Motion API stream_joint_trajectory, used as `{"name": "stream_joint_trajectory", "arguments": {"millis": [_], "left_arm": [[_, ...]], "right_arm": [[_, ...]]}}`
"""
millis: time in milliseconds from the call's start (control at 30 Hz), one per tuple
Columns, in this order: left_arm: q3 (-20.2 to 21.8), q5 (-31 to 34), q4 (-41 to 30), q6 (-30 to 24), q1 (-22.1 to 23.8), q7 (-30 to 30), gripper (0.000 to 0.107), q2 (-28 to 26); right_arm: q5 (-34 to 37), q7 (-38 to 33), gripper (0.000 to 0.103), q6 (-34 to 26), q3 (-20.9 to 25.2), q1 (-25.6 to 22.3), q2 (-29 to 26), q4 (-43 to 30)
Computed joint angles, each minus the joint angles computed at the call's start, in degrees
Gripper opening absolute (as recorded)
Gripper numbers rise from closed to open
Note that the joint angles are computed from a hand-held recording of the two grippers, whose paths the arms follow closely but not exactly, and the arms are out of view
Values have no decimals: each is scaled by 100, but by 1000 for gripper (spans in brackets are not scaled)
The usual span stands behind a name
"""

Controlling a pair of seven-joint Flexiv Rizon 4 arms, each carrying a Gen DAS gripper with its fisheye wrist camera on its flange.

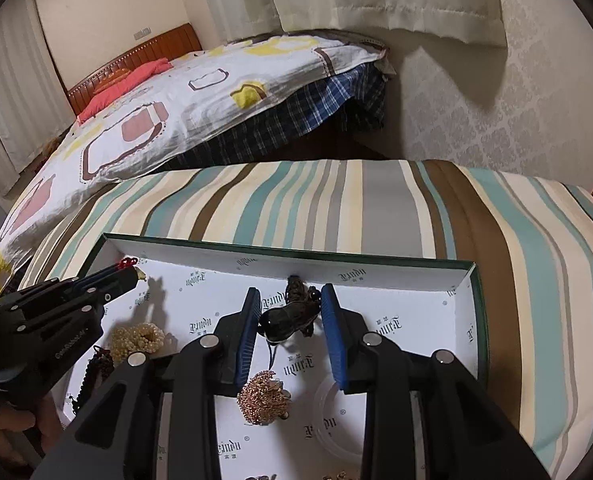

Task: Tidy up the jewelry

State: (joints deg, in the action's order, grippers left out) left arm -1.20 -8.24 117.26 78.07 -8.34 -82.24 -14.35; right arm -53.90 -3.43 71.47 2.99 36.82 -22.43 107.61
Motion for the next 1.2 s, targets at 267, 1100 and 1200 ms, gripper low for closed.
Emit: {"name": "stream_joint_trajectory", "arguments": {"millis": [267, 1100, 1200], "left_arm": [[27, 19, -32, -110, -3, -68, 13, -9], [215, 588, 130, 400, -130, -566, 71, 169], [248, 618, 265, 582, -162, -652, 72, 283]], "right_arm": [[62, -38, 33, -120, 20, -4, -6, -35], [-809, 666, 72, -341, 10, -33, 187, 112], [-1004, 855, 73, -422, 57, -53, 266, 171]]}}
